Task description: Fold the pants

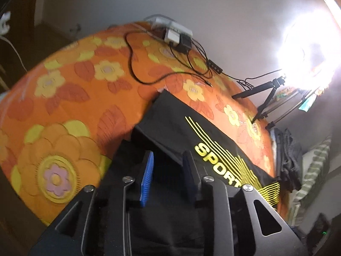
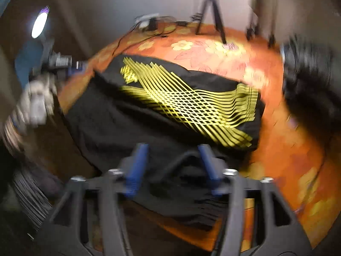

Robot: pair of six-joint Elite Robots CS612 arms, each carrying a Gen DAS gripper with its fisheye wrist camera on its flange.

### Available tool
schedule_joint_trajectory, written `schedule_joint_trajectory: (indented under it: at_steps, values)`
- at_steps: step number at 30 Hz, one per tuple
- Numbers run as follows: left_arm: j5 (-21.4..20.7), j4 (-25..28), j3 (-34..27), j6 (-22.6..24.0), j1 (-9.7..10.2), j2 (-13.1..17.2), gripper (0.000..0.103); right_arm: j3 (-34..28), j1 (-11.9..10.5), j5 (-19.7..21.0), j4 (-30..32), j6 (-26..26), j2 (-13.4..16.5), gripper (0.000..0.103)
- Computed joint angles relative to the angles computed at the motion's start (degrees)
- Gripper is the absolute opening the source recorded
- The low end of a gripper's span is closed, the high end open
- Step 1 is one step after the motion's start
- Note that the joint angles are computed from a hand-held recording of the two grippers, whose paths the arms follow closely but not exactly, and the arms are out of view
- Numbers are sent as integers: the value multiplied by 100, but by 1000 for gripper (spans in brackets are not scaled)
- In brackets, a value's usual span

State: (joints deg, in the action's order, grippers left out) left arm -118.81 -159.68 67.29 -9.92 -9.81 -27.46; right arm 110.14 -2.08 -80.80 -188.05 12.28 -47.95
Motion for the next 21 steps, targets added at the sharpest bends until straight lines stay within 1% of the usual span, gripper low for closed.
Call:
schedule_joint_trajectory:
  at_steps: [2, 3, 4, 6, 7, 10, 12, 15, 17, 19, 21]
  values:
    - [-56, 120, -80, -60, -10, 45, 27, -24, -121, 337, -77, 816, 104, 62]
    - [-112, 196, -128, -88, -12, 69, 27, -19, -182, 446, -140, 1249, 152, 62]
    - [-208, 319, -195, -147, -8, 107, 28, -8, -235, 534, -201, 1561, 187, 62]
    - [-292, 459, -263, -225, 1, 142, 35, 48, -300, 504, -354, 2054, 228, 62]
    - [-320, 498, -288, -268, 3, 160, 35, 95, -351, 440, -485, 2375, 256, 62]
    - [-285, 559, -336, -308, 1, 194, 35, 168, -473, 317, -633, 2950, 294, 62]
    - [-339, 610, -382, -386, 14, 229, 35, 174, -571, 361, -608, 3209, 320, 62]
    - [-314, 671, -437, -463, 10, 268, 35, 114, -669, 497, -597, 3402, 409, 62]
    - [-295, 714, -483, -489, 2, 295, 35, 74, -724, 637, -623, 3437, 467, 62]
    - [-267, 738, -534, -505, -11, 323, 36, -13, -714, 615, -543, 3405, 507, 62]
    - [-248, 765, -592, -547, -22, 357, 46, -63, -690, 523, -445, 3330, 503, 62]
